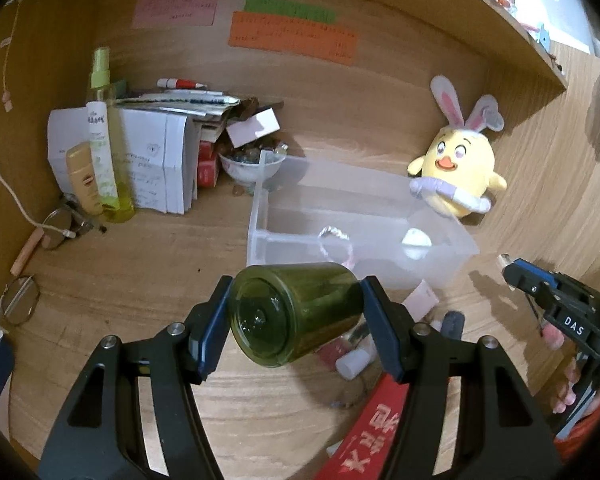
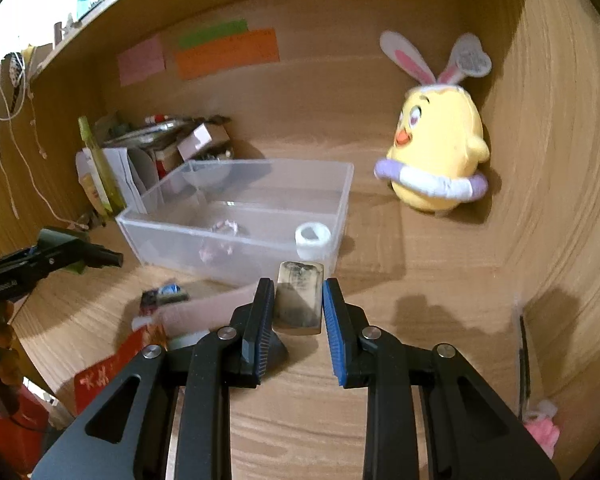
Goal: Organize objects
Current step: 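Carry the block and green bottle into the clear box and release both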
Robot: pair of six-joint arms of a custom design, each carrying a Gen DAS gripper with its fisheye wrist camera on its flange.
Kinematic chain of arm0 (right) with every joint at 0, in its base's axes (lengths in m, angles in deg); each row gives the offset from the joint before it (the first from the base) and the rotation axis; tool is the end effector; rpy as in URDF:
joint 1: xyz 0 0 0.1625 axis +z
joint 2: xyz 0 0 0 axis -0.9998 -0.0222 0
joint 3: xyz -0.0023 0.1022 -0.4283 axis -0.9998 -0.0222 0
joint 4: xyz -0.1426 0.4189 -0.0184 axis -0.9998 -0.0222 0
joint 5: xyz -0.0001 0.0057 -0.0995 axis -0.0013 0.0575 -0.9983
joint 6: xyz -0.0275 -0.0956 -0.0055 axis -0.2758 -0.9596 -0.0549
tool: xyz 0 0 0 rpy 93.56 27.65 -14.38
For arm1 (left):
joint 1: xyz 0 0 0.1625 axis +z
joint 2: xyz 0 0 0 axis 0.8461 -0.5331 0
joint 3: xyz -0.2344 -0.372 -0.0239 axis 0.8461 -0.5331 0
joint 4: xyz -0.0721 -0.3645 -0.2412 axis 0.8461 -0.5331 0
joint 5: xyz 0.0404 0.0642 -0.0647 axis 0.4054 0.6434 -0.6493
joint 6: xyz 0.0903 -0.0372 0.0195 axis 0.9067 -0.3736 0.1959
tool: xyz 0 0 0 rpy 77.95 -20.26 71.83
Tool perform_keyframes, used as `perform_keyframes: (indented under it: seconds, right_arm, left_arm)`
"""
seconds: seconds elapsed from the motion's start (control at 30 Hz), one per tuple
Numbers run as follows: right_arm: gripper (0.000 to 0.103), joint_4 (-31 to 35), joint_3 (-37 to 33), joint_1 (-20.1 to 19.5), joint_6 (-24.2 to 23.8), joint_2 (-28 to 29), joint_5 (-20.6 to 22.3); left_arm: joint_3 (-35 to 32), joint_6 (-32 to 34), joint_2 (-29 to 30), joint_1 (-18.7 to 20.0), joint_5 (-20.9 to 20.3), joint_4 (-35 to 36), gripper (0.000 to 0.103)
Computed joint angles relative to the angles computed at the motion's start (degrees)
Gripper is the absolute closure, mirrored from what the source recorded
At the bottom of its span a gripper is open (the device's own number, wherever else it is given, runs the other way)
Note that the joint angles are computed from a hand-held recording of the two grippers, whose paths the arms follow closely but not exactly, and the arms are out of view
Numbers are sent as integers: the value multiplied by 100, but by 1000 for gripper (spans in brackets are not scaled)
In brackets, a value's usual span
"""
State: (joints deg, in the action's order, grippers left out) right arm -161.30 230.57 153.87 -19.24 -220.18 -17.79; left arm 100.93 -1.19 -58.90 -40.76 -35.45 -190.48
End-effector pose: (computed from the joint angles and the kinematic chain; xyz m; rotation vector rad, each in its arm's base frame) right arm 0.0401 -0.2284 0.3760 0.4033 -2.1996 1.1379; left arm -0.3766 -0.3211 0.0550 0.9345 2.5196 -0.8844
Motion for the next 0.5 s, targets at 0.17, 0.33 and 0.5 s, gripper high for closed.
perform_keyframes:
  seconds: [0.17, 0.33, 0.5]
  right_arm:
    - [80, -302, -90, 329, 58, 350, -69]
    - [80, -571, -183, 599, 86, 734, -142]
    - [80, -799, -292, 856, 114, 1098, -259]
  left_arm:
    - [-201, 181, 85, 33, 27, -123, 40]
    - [-411, 372, 194, 72, 68, -179, 40]
    - [-611, 555, 311, 124, 54, -249, 40]
